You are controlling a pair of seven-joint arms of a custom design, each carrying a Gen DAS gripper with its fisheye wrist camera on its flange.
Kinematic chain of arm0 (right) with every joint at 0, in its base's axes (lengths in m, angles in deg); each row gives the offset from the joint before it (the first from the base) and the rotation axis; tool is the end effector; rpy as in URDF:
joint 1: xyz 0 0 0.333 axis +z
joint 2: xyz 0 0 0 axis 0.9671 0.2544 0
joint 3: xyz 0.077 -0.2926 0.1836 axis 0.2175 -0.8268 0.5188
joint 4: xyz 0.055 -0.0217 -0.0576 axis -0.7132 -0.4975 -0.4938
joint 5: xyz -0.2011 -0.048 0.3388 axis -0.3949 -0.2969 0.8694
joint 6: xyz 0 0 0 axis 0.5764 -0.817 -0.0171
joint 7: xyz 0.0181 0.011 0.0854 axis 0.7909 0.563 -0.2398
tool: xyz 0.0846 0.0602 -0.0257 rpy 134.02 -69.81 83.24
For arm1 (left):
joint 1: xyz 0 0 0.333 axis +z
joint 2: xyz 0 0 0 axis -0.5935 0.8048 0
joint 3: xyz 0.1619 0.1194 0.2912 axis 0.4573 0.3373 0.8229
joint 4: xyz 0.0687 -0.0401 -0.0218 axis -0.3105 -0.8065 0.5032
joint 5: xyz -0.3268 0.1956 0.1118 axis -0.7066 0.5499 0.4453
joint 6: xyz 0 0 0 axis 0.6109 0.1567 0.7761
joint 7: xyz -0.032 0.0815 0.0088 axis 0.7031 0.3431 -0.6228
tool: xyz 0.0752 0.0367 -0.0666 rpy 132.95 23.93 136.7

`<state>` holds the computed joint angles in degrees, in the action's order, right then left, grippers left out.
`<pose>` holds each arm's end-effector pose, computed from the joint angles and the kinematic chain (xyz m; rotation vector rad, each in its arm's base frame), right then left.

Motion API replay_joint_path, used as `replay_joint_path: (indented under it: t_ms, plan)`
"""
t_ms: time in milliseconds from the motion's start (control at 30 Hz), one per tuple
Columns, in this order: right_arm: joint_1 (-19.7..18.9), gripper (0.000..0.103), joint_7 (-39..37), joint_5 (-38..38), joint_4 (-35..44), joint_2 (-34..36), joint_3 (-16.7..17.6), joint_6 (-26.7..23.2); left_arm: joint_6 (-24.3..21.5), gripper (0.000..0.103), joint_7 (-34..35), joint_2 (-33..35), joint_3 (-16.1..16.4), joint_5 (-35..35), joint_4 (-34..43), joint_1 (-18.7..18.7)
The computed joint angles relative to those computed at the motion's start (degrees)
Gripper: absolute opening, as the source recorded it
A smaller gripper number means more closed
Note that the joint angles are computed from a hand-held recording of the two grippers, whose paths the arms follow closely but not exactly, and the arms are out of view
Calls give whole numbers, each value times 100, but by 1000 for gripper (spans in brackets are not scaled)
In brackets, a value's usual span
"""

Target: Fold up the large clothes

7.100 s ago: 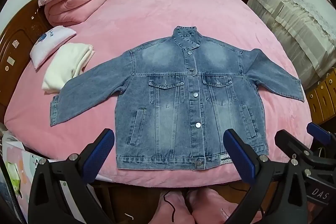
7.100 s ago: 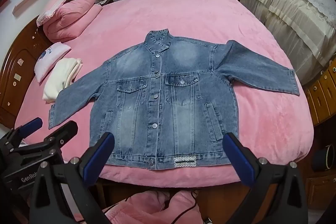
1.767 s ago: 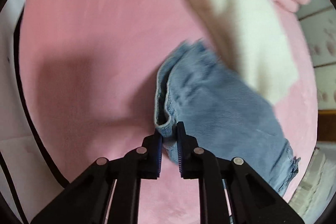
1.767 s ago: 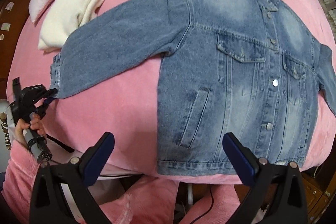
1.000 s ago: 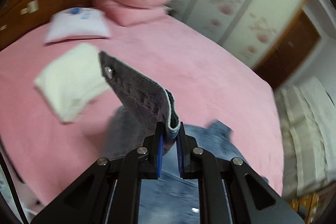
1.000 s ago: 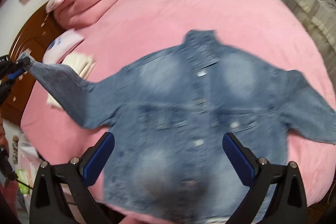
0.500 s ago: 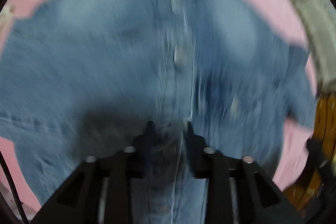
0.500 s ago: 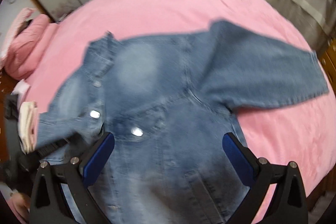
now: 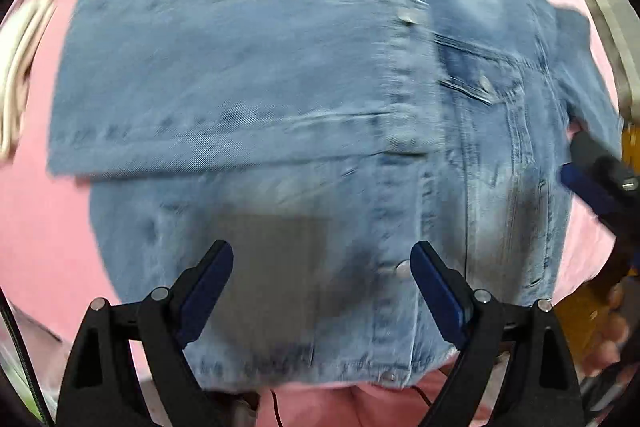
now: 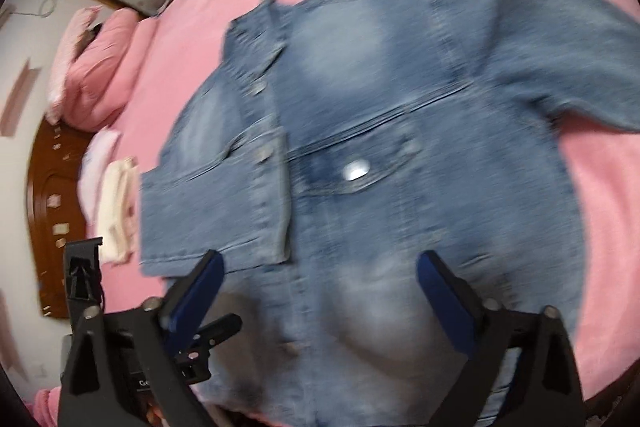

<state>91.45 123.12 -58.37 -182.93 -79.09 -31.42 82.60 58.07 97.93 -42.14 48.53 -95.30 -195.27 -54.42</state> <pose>0.4323 0.1769 0.5671 -1.6307 2.0610 0.3542 0.4328 -0.2870 0.5261 2.1843 -2.0924 0.0729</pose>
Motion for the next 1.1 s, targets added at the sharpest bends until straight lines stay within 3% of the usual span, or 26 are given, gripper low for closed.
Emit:
replay_joint_path:
  t_ms: [133, 200, 267, 333, 367, 400, 433, 500, 633, 767, 967, 1033, 1100]
  plan:
    - [287, 80, -391, 473, 115, 337, 51, 138, -29, 89, -109, -485, 273, -522, -577, 163]
    - [396, 65, -498, 479, 242, 683, 160, 236, -106, 89, -210, -690, 334, -583, -847, 240]
    - [436, 48, -366, 289, 457, 1040, 246, 139, -223, 89, -364, -833, 352, -378, -979, 334]
    - [468, 46, -183, -47, 682, 1301, 334, 80, -386, 89, -494, -953, 373, -157, -1071, 411]
    - [491, 41, -103, -288, 802, 1405, 377, 52, -448, 89, -553, -989, 383, -75, -1099, 442]
    - [519, 35, -82, -434, 869, 1475, 398, 56, -495, 89, -597, -1022, 401, -12, -1123, 472]
    - [549, 19, -44, -647, 992, 1578, 426, 13, -500, 89, -575, -1045, 445, 16, -1155, 503]
    - [618, 12, -38, -877, 1235, 1719, 452, -104, -384, 89, -558, -975, 465, -2, -1174, 522]
    - [701, 10, -610, -631, 1610, 1801, 414, -83, -355, 89, -335, -934, 476, 294, -1002, 587]
    - [685, 9, -849, -889, 2028, 1688, 384, 236, -389, 89, -143, -797, 429, 774, -663, 650]
    - [427, 3, -695, -1482, 2185, 1240, 297, 1253, -352, 89, 16, -631, 354, 1599, -196, 756]
    - [288, 3, -504, -1912, 2092, 1131, 327, 1399, -429, 89, 65, -537, 399, 1635, -46, 807]
    - [132, 2, -183, -2339, 1989, 1149, 342, 1195, -392, 89, 40, -402, 423, 1621, 11, 858]
